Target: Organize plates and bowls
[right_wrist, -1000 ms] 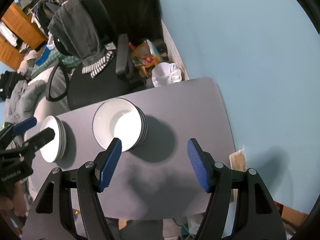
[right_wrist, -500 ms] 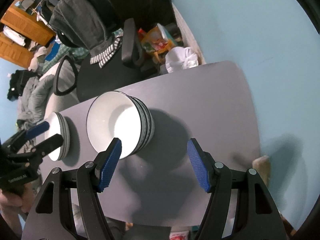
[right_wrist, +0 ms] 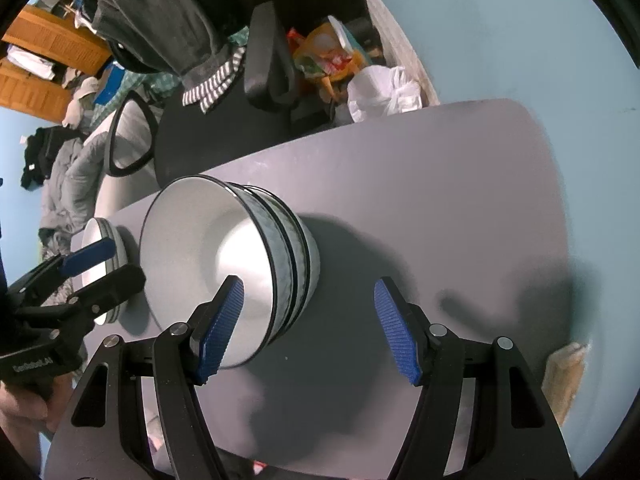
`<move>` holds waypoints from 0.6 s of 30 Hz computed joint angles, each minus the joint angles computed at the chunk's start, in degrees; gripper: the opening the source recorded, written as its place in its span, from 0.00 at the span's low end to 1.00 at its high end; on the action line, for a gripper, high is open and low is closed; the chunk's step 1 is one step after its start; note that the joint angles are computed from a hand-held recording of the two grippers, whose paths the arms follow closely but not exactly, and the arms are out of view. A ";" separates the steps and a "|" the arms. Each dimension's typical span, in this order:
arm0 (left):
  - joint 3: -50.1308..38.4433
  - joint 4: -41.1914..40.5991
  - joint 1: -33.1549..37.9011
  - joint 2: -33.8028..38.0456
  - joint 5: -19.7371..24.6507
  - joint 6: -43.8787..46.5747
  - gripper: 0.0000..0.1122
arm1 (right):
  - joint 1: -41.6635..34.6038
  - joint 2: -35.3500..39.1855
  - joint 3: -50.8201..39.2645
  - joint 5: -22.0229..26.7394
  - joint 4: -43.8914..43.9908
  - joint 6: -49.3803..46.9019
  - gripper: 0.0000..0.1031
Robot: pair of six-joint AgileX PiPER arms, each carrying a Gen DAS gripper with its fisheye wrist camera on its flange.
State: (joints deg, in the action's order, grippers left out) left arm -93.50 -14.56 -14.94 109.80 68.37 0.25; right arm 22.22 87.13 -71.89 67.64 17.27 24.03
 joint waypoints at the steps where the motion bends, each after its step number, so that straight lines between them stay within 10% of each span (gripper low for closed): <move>1: -0.06 -0.19 0.01 0.59 -0.14 -0.03 0.73 | -0.18 0.26 0.20 -0.17 0.40 -0.10 0.65; 18: -1.68 -2.65 1.36 7.22 0.53 -0.41 0.73 | -2.09 5.00 1.66 -3.56 5.86 -4.75 0.65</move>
State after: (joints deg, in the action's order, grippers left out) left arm -95.18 -17.21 -13.57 117.02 68.89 -0.16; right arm 20.13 92.13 -70.23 64.08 23.14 19.28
